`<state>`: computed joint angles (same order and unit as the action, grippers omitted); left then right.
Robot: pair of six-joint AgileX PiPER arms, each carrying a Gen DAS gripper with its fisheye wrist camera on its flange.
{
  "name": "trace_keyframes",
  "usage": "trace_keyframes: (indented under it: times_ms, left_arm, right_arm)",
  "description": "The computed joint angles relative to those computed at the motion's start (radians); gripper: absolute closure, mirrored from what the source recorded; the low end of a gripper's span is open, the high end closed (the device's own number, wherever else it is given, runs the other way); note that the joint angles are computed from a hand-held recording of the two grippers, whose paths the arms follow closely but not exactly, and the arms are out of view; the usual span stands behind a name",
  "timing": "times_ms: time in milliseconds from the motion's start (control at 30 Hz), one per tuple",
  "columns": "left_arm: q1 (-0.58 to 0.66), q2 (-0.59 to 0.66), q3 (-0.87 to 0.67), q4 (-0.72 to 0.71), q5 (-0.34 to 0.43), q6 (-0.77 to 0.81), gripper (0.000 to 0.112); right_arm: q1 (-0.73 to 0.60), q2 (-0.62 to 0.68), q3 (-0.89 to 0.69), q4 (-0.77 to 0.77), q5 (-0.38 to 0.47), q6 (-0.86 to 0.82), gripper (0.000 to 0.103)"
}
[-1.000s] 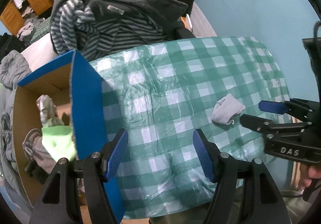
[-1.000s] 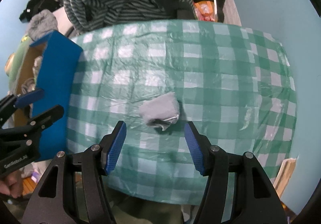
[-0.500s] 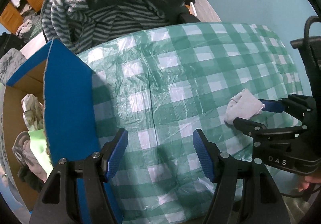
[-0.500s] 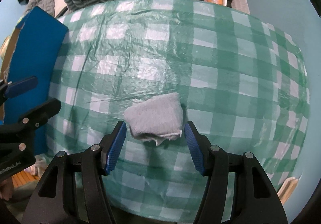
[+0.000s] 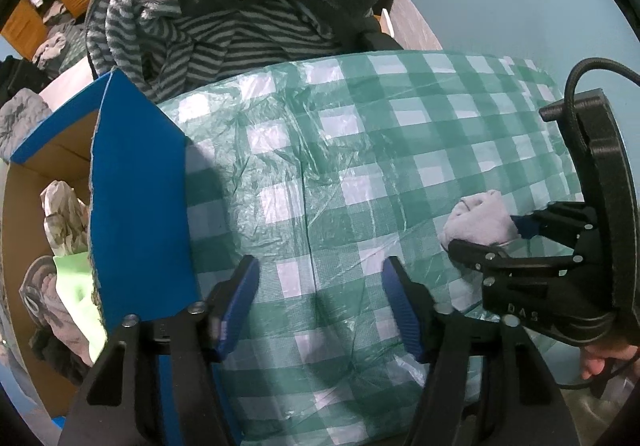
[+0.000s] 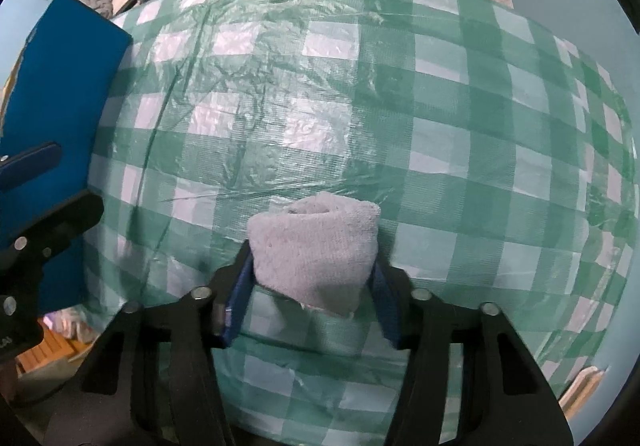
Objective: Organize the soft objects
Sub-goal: 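Grasp the small grey sock with the right tool and lift it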
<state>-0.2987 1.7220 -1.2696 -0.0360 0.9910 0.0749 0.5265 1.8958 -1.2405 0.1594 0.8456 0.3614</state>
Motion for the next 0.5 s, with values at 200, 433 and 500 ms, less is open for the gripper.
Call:
trace_keyframes:
  times_ms: [200, 433, 500]
  left_arm:
    - [0.019, -0.023, 0.014, -0.042, 0.018, 0.041, 0.079]
    - [0.05, -0.076, 0.024, -0.103, 0.047, 0.081, 0.089]
    - [0.061, -0.098, 0.019, -0.116, 0.058, 0.087, 0.089]
  right_arm:
    - [0.02, -0.033, -0.002, -0.02, -0.003, 0.001, 0.078]
    - [0.043, -0.129, 0.037, -0.015, -0.007, 0.009, 0.078]
    - [0.045, -0.159, 0.049, 0.002, -0.029, -0.011, 0.078]
